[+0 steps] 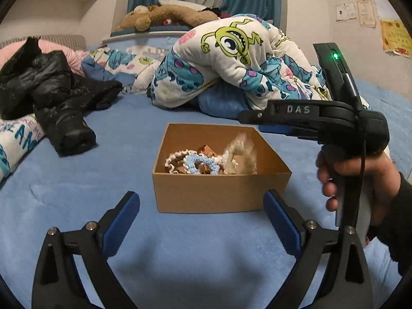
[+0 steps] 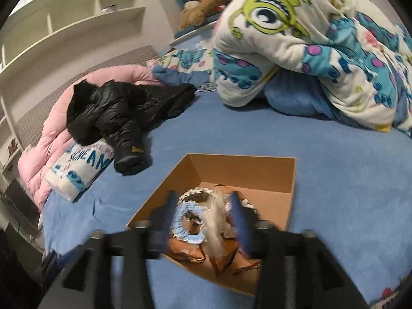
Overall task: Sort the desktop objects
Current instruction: 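Move both tools back from the box toward the heap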
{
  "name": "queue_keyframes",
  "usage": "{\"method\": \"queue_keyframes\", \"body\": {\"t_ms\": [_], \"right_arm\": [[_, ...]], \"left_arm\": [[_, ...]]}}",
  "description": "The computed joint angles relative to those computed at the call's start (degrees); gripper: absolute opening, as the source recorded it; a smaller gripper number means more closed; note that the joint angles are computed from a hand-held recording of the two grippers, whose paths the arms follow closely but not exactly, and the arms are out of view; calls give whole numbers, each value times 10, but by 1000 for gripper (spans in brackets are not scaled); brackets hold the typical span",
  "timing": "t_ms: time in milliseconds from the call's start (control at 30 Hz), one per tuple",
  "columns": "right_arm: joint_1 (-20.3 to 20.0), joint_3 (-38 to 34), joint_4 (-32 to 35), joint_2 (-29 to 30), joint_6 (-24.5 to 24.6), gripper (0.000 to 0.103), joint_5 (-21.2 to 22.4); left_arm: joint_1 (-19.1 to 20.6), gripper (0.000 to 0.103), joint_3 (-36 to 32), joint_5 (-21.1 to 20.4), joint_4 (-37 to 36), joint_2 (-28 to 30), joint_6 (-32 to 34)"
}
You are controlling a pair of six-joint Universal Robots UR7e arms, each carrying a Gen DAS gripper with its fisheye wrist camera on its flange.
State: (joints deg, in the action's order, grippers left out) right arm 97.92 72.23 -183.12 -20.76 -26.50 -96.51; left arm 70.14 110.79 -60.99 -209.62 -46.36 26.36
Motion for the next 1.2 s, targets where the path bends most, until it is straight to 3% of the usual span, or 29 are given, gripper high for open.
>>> {"method": "queue_keyframes", "body": {"t_ms": [67, 233, 400, 500, 600, 767, 833, 900, 1000, 1067, 1200], "right_arm": [[-4, 2, -6, -1, 7, 78, 8], [-20, 58, -48, -36, 38, 79, 50], [-38, 201, -176, -131, 32, 79, 58], [-53, 299, -273, -197, 14, 80, 37], [-76, 407, -396, -270, -22, 83, -17], [-143, 518, -513, -336, -34, 85, -72], [-177, 542, -533, -346, 4, 85, -71], [-212, 559, -542, -350, 44, 85, -45], [-227, 554, -522, -348, 39, 85, -53], [-237, 557, -520, -349, 46, 85, -29], [-238, 561, -526, -344, 34, 85, -18]], "left_arm": [[-2, 98, -2, 6, -8, 3, -1], [-12, 98, -4, 18, -12, 6, -4], [-37, 98, 0, 27, -17, 11, -11], [-60, 99, 1, 14, -11, 17, -45], [-89, 100, -3, -10, -8, 37, -79], [-121, 101, -20, -63, -30, 92, -152], [-126, 101, -25, -89, -46, 117, -177], [-130, 101, -26, -115, -50, 139, -157], [-144, 101, -25, -93, -33, 154, -113], [-143, 101, -27, -100, -30, 158, -113], [-148, 101, -30, -52, -26, 161, -132]]}}
